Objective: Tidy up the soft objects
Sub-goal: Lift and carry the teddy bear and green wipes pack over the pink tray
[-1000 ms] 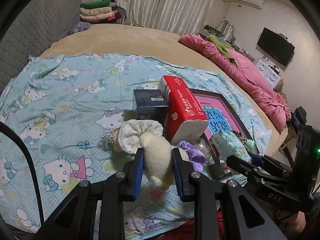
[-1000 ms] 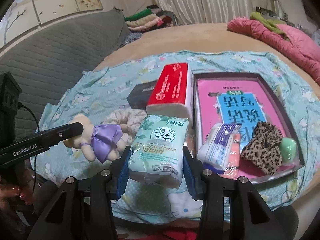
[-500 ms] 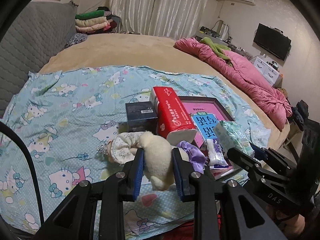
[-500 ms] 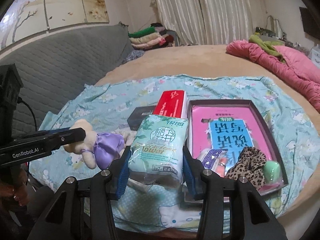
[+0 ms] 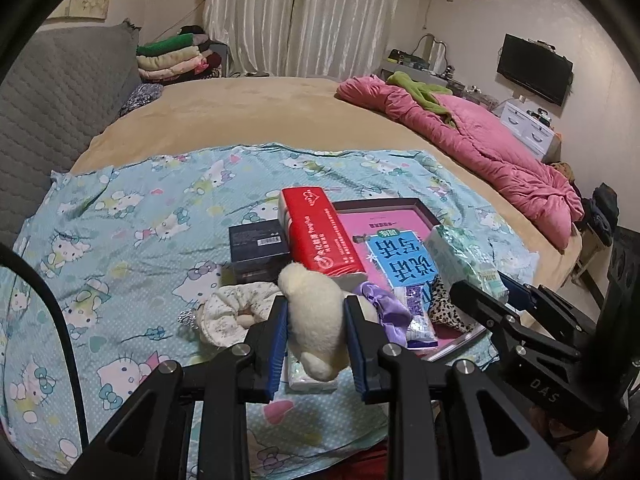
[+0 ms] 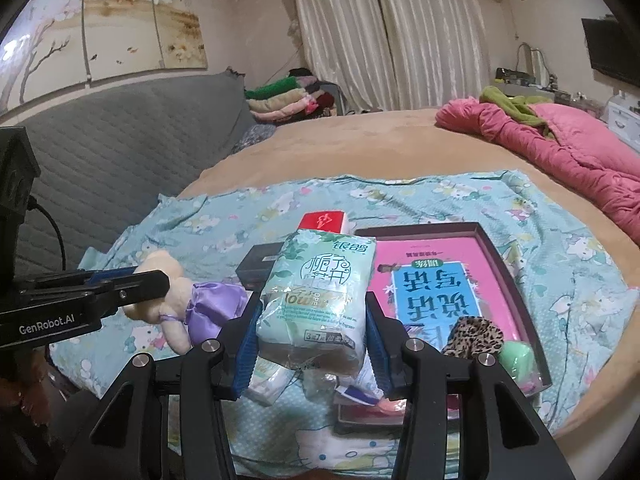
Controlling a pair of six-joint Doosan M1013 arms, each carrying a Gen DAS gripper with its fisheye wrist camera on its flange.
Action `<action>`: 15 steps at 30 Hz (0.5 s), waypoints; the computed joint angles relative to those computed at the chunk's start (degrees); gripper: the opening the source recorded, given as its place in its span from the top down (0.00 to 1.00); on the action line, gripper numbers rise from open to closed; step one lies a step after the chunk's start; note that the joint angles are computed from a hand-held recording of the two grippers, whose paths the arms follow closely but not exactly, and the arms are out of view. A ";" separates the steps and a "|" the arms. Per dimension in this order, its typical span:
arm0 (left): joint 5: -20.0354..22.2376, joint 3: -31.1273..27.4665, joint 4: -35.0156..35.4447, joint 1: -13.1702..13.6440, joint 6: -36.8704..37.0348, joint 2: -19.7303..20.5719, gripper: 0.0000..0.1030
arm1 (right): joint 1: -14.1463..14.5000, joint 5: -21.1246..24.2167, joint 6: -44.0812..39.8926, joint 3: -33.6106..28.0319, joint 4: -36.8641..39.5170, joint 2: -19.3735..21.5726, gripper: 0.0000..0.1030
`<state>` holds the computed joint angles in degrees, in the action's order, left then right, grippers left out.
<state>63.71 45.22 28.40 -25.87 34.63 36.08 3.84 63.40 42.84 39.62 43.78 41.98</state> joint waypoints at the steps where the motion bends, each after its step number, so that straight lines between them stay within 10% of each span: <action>1: 0.19 -0.44 -0.01 -0.04 0.24 0.22 0.73 | -0.05 -0.21 -0.03 -0.10 0.04 0.04 0.53; 15: 2.45 -8.49 -2.35 -0.20 5.30 4.37 0.73 | -1.23 -2.90 2.79 -3.53 0.31 1.72 0.53</action>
